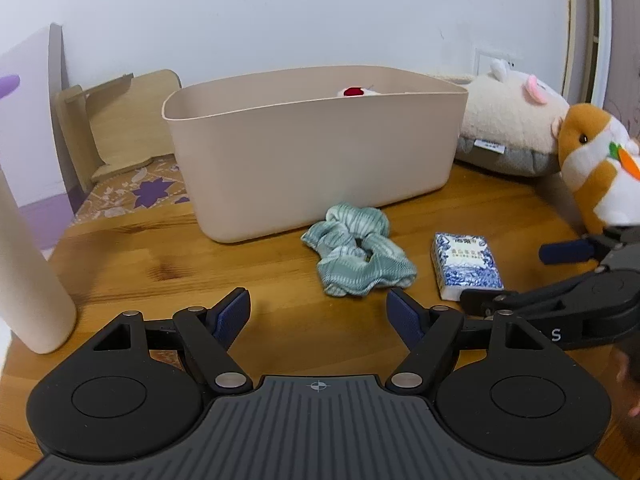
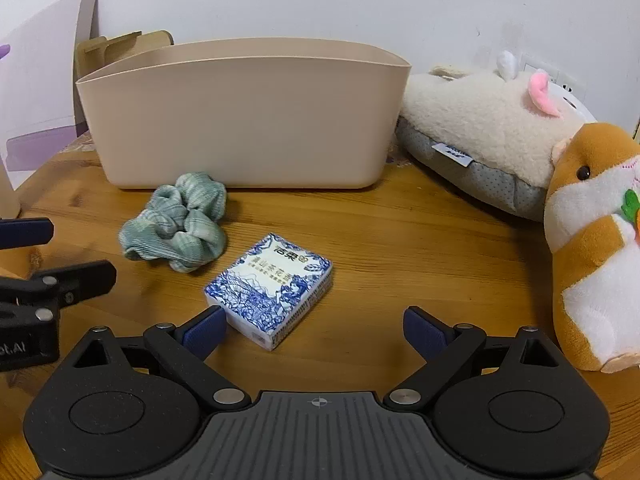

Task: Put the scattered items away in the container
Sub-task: 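Grasp the green plaid scrunchie with the left gripper while the right grasps the small blue-and-white box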

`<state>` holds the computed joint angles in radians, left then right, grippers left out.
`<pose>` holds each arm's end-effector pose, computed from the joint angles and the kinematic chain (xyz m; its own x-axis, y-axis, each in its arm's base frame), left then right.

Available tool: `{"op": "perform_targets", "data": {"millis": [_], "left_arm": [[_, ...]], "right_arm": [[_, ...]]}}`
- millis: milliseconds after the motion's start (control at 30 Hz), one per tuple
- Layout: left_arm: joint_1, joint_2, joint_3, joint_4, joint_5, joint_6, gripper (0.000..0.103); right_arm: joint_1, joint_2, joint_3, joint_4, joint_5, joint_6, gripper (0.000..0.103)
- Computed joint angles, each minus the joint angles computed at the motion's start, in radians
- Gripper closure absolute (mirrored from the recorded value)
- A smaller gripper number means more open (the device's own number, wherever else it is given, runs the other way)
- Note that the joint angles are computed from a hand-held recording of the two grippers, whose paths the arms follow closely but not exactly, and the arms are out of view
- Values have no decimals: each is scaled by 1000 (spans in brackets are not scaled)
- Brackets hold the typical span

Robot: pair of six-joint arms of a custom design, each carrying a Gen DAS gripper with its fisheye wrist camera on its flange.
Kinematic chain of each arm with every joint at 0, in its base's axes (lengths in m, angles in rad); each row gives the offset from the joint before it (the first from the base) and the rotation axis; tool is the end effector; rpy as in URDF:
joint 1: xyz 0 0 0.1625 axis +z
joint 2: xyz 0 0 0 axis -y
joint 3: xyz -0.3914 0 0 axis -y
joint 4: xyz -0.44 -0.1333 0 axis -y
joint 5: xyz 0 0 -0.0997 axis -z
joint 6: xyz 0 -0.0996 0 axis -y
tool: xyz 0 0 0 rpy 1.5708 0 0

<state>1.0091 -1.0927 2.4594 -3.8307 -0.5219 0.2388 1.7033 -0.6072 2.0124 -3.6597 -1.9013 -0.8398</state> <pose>-0.0114 -0.4305 0.1257 -0.6805 -0.1719 -0.7123 0.5093 0.5879 -0.6284 0.1702 -0.5128 -0.0582 -0.5678 -0.5199 0.6382 -0.7866 0.5713 -0.2344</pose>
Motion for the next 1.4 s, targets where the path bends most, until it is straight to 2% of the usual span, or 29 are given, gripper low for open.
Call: {"op": "perform_targets", "data": {"millis": [100, 233, 367, 500, 667, 867, 1000, 1167, 1400], "left_arm": [[16, 3, -19, 14, -26, -31, 26], [33, 15, -45, 31, -49, -63, 26], [38, 39, -68, 24, -59, -40, 26], [44, 58, -88, 21, -72, -18, 26], [60, 76, -116, 22, -78, -8, 26], [95, 73, -143, 38, -106, 7, 26], [113, 85, -165, 38, -128, 14, 26], [133, 109, -200, 52, -145, 13, 26], [132, 173, -251, -18, -103, 100, 25]], "right_arm": [[-9, -3, -10, 10, 1, 18, 7], [-12, 22, -35, -45, -29, -12, 7], [-21, 19, -49, -63, -40, -1, 7], [-35, -22, -31, -27, 18, 39, 7], [-37, -50, -43, 109, 66, 78, 8], [-24, -9, -105, 168, 41, 107, 8], [-5, 38, -144, 132, -12, 79, 8], [-9, 51, -171, 129, -17, 78, 8], [-23, 57, -189, 114, -4, 56, 11]]}}
